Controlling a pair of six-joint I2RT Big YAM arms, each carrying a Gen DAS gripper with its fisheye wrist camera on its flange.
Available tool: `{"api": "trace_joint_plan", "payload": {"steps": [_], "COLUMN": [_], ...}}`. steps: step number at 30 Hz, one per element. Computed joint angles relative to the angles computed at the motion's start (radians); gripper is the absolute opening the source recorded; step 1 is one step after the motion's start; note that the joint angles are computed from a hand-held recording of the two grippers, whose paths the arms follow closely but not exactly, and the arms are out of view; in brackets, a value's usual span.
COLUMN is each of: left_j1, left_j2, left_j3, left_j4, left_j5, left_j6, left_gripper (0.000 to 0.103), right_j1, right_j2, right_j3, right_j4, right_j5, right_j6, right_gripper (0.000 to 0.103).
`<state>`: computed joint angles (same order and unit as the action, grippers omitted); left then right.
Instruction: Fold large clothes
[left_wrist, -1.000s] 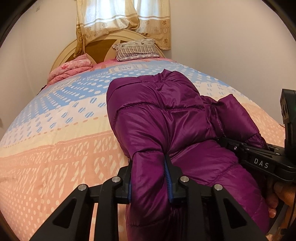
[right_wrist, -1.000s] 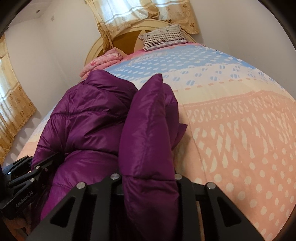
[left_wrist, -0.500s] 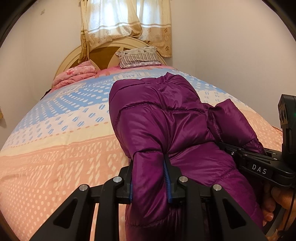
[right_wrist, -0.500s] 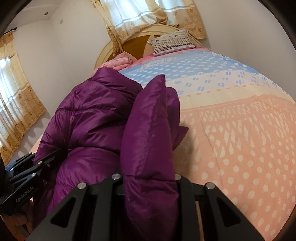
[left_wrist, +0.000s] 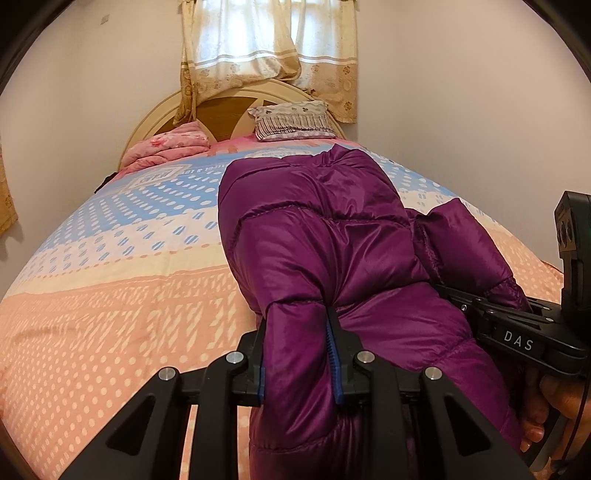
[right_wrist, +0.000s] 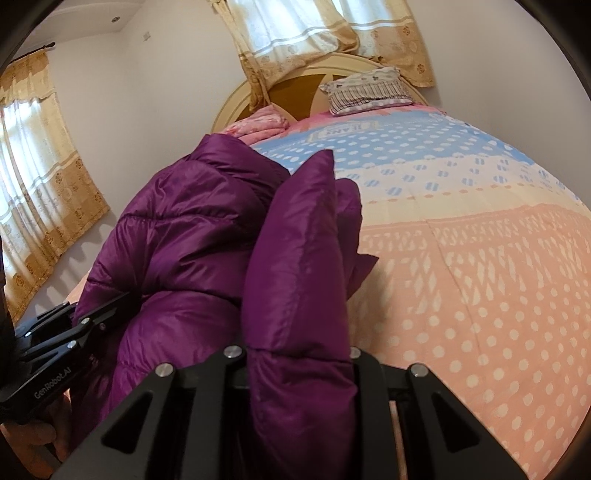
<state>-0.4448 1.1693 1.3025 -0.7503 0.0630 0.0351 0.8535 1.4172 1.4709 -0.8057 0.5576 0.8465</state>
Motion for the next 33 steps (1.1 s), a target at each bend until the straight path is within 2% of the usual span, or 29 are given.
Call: {"api": "trace_joint_plan", "payload": {"steps": [12, 33], "left_j1": [0.07, 0.226], "left_j2": [-0.078, -0.151], "left_j3": [-0.047, -0.092], "left_j4": [-0.02, -0.037], "left_j5": [0.018, 0.042], "left_j6": [-0.004, 0.014], "left_gripper": [0.025, 0.025], "right_j1": [0.027, 0.059], "right_j2": [0.06, 0.201], "right_j3": [0.07, 0.23], "right_j4": [0.006, 0.024], "right_j5": [-0.021, -0.102], "right_j6": [-0.046, -0.141], "right_gripper": [0.023, 0.022]}}
